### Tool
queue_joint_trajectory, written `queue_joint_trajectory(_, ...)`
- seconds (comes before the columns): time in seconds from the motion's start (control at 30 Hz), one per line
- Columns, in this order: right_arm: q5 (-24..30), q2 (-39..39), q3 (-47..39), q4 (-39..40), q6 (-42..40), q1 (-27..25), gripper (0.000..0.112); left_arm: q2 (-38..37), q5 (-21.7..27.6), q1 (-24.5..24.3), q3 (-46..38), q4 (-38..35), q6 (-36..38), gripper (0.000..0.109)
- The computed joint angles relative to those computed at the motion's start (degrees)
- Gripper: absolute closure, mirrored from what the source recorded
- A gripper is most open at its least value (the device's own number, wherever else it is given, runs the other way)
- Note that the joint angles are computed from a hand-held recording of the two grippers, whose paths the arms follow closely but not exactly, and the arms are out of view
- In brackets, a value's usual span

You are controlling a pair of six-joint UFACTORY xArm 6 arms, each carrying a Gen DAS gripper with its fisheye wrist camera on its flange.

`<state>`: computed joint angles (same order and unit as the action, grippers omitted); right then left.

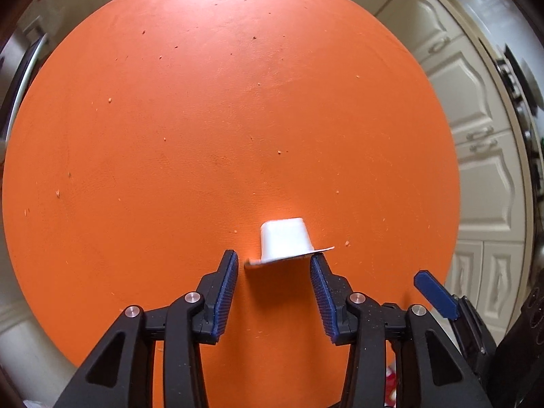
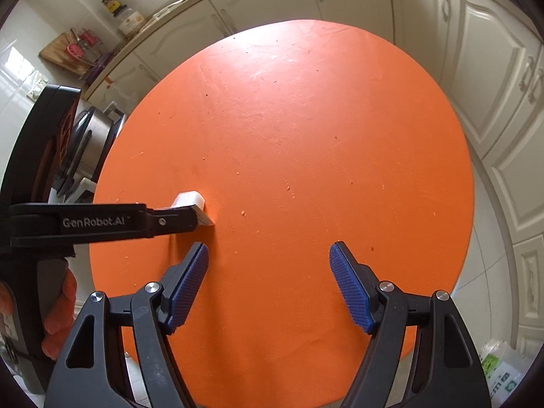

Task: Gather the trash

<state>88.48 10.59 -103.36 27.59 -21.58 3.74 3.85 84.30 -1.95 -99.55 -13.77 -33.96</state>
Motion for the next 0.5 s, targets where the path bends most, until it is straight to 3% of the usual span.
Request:
queue_joint_trajectory(0.13,2.16,4.13,-4.12,1.03,-1.33,-0.75,0.037,-1.11,-2.57,-1.35,0.51,2.67,-7.78,0.068)
queue_joint_trajectory(0.3,4.18,8.26,-8.65,2.2,-2.51,-2.2,0.037,0.99,-0.4,-2.31,-1.54,1.99,-9.64,0.072)
queue_joint_trajectory(0.33,4.63,8.7,-9.19,2.68,-2.78,-2.51,0.037,0.43,-1.25,-2.08,-0.47,1.25,-9.32,0.075)
queue_joint_trajectory(0.43,4.16,8.15,-8.07,3.33,-3.77,-3.17,0.037,-2.05,-5.06,-1.11,3.1,-1.61,-2.37,0.097)
queue_joint_trajectory(0.5,3.75,7.42,-6.83,3.81,-4.27,-3.48,0.037,-3.03,-5.36,-1.15,4.59,-2.68,-1.76,0.102)
